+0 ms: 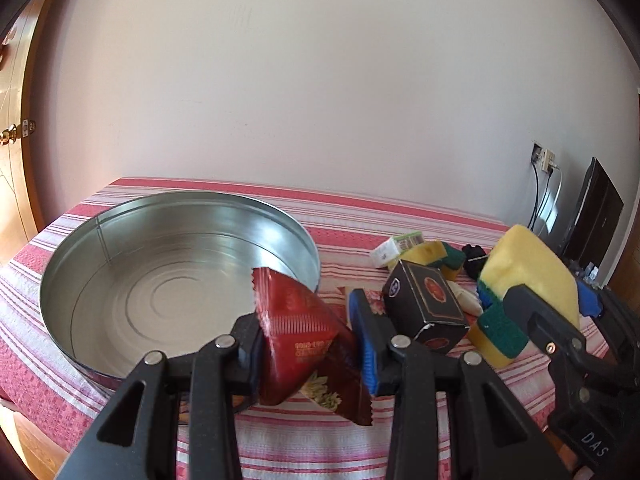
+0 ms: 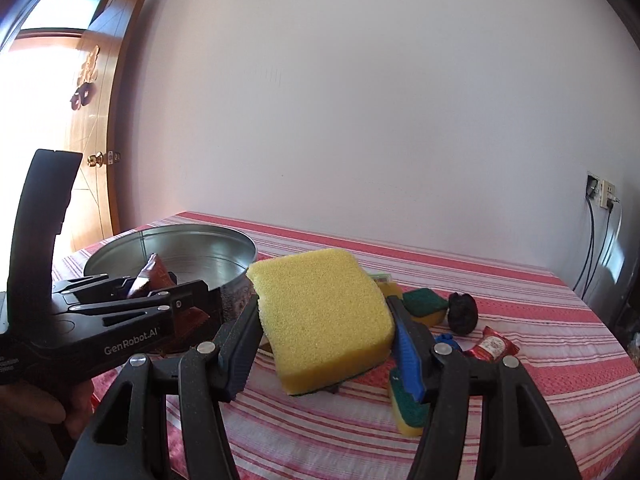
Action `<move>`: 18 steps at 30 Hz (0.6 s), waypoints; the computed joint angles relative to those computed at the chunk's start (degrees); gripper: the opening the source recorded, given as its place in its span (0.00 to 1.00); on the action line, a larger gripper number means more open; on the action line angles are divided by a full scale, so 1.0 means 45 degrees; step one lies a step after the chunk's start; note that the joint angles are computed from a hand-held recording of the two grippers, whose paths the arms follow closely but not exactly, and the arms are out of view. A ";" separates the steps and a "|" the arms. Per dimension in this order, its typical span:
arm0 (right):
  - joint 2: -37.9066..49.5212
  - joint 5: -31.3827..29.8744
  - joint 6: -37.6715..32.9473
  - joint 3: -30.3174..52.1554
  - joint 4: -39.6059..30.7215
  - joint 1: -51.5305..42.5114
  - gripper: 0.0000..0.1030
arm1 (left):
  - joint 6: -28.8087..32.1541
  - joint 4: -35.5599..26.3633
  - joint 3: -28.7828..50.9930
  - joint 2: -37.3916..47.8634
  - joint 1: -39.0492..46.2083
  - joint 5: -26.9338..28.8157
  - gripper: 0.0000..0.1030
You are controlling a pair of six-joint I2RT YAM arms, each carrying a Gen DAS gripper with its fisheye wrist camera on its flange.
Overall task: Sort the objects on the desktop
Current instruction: 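Carry the candy and yellow sponge over the metal tin with both grippers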
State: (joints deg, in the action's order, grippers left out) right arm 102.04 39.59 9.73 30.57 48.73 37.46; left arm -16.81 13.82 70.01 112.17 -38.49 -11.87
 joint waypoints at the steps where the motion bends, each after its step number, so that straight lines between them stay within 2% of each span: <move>1: 0.0036 -0.0108 -0.0116 0.0182 -0.0003 0.0008 0.60 | -0.0049 0.0122 -0.0130 -0.0095 0.0149 -0.0004 0.35; 6: 0.0609 -0.0545 -0.0563 0.1312 -0.0123 0.0118 0.60 | -0.0194 0.0482 -0.0588 -0.0475 0.0882 -0.0166 0.35; 11: 0.1475 -0.1543 -0.0679 0.2921 -0.0797 -0.0085 0.60 | -0.0382 0.0783 -0.0864 -0.0685 0.1700 -0.0659 0.35; 15: 0.2450 -0.2650 -0.0508 0.4648 -0.1566 -0.0404 0.60 | -0.0726 -0.0043 -0.0190 -0.0393 0.2290 -0.0958 0.35; 18: 0.3505 -0.2919 -0.0696 0.6248 -0.2146 -0.0533 0.60 | -0.0702 -0.0742 0.0624 0.0074 0.2657 -0.1079 0.35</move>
State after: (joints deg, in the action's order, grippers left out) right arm 117.82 26.46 6.60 58.69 39.08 35.06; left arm -19.97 10.49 72.81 112.51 -26.53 -16.72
